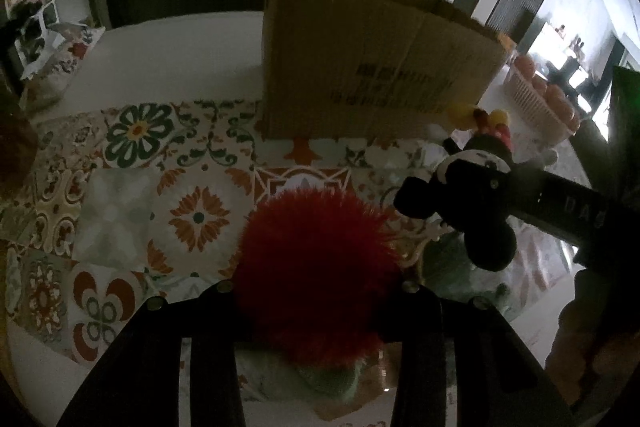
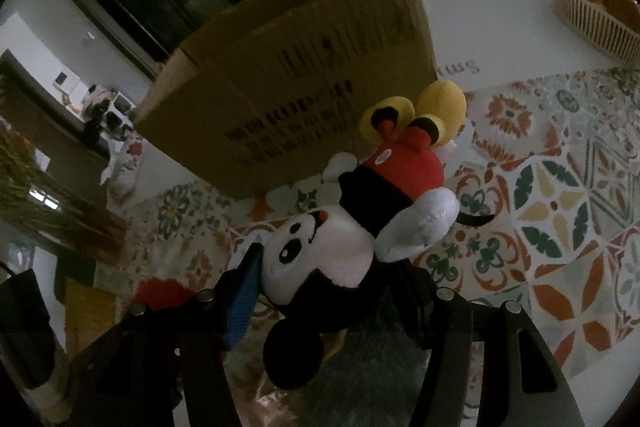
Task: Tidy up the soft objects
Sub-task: 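Lift and carry the pompom with the left tool while the right tool carries Mickey to the box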
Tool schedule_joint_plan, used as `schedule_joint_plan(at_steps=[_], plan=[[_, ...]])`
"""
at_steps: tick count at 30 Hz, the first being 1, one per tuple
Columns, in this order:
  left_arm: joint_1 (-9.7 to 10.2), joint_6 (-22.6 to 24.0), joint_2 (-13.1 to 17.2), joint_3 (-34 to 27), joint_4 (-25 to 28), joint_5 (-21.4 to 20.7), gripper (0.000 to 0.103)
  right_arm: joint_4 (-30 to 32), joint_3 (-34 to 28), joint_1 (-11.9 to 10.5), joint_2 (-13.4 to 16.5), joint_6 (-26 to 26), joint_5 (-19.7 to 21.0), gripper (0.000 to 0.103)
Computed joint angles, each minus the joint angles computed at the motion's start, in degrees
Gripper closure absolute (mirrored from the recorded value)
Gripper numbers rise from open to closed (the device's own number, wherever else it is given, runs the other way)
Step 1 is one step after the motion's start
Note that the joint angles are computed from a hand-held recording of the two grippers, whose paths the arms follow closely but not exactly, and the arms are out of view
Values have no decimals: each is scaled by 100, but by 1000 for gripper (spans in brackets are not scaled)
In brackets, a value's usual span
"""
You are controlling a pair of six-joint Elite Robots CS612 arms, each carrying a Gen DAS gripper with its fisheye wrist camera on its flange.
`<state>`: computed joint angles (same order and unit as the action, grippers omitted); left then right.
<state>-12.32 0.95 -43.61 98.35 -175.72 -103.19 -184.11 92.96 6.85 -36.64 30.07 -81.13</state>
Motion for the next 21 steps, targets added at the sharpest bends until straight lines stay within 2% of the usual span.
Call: schedule_joint_plan(at_steps=[21], plan=[[-32, -167, -395, 218, -989, -54, 64, -871, 394, -11, -439, -186, -118, 42]])
